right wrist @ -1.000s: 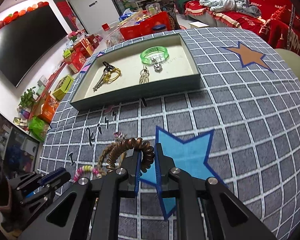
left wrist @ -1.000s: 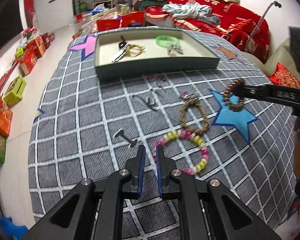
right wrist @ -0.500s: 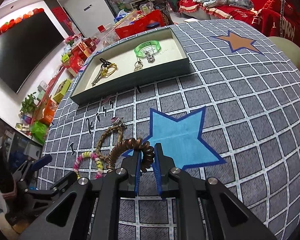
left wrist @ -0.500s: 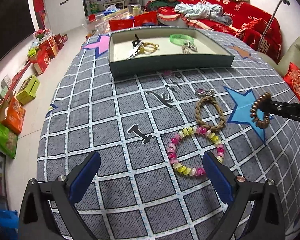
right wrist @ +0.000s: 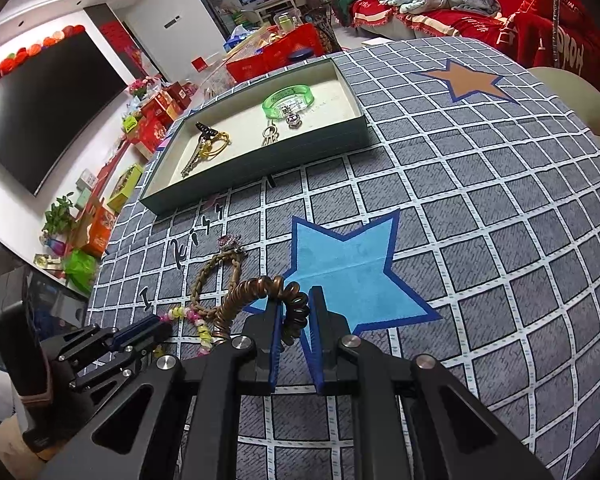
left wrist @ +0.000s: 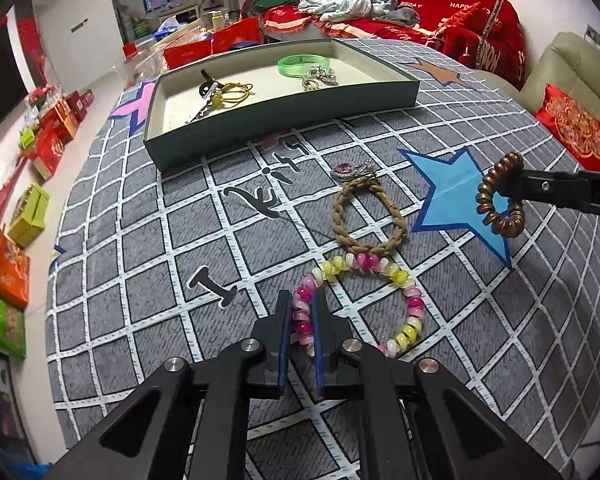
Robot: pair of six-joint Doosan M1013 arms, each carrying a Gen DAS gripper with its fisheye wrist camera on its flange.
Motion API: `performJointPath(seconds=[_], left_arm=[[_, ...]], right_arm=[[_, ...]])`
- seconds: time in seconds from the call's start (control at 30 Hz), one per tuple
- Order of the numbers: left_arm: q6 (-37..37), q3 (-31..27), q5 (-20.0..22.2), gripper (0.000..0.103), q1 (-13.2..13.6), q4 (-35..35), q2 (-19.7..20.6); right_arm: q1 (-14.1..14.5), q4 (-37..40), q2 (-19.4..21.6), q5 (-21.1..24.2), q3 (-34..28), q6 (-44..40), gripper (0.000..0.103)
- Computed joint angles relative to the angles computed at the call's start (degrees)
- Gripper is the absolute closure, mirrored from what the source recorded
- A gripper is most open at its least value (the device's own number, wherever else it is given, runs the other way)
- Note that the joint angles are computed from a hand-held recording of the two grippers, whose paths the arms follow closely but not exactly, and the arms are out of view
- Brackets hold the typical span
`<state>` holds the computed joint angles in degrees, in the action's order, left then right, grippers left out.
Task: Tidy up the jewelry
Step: 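Carry the beaded bracelet into the tray with the left tool while the right tool carries the coil tie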
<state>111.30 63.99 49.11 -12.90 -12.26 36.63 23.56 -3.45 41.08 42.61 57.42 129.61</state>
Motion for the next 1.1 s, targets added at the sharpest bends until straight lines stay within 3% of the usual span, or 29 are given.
performJointPath(seconds=[0.27, 0.63, 0.93, 1.1], left_arm=[[1.42, -1.51, 2.38, 0.076, 1.9, -8.94, 0.21], [3.31, -6.1, 2.07, 0.076, 2.66, -13.89, 1.49], [0.28, -15.92, 3.58, 0.076, 3.2, -14.55, 6.28], [-2.76, -24.18, 5.92, 0.076, 3.13, -13.36, 10.69]], right_arm=[[-0.1, 0.04, 0.44, 0.7, -1.07, -0.2, 0.089], [-0.43, -0.33, 3.23, 3.96, -7.73, -1.82, 0.089], [-1.51, -0.15, 7.28, 7.39, -16.64, -3.34, 0.089], [-2.4, -0.51, 12.26, 12.26, -26.67, -4.6, 0.089]])
